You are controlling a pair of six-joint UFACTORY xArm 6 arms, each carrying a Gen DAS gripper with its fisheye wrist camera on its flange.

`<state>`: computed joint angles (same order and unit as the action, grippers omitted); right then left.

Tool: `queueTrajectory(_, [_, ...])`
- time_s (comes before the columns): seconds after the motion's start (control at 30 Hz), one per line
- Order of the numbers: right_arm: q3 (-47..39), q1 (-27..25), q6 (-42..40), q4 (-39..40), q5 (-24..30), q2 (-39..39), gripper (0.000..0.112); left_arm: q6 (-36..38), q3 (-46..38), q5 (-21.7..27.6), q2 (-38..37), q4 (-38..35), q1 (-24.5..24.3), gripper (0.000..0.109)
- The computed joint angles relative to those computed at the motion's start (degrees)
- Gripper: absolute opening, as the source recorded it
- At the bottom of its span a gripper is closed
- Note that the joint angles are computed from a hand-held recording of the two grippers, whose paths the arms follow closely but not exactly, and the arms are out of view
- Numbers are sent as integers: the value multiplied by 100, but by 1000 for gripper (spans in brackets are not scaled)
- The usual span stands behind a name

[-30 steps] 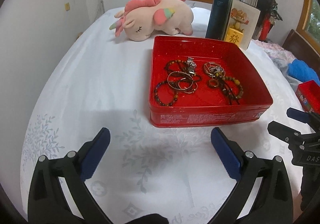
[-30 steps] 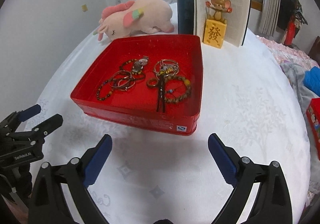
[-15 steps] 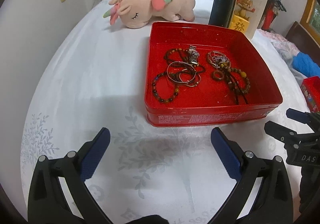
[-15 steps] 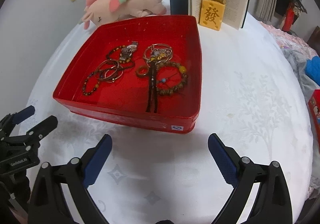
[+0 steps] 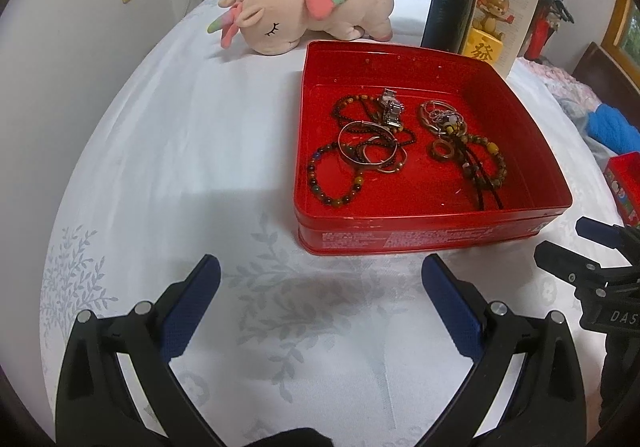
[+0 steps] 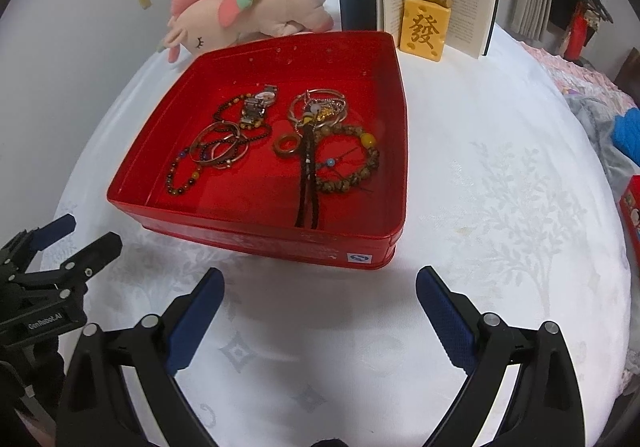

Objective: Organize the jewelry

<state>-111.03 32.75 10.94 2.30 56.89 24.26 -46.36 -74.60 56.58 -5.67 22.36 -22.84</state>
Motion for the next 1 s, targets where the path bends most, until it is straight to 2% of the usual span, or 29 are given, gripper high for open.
queueTrajectory(1.0, [-64,-21,-50,25,24,58,97,53,-28,8,54,-11,13,100])
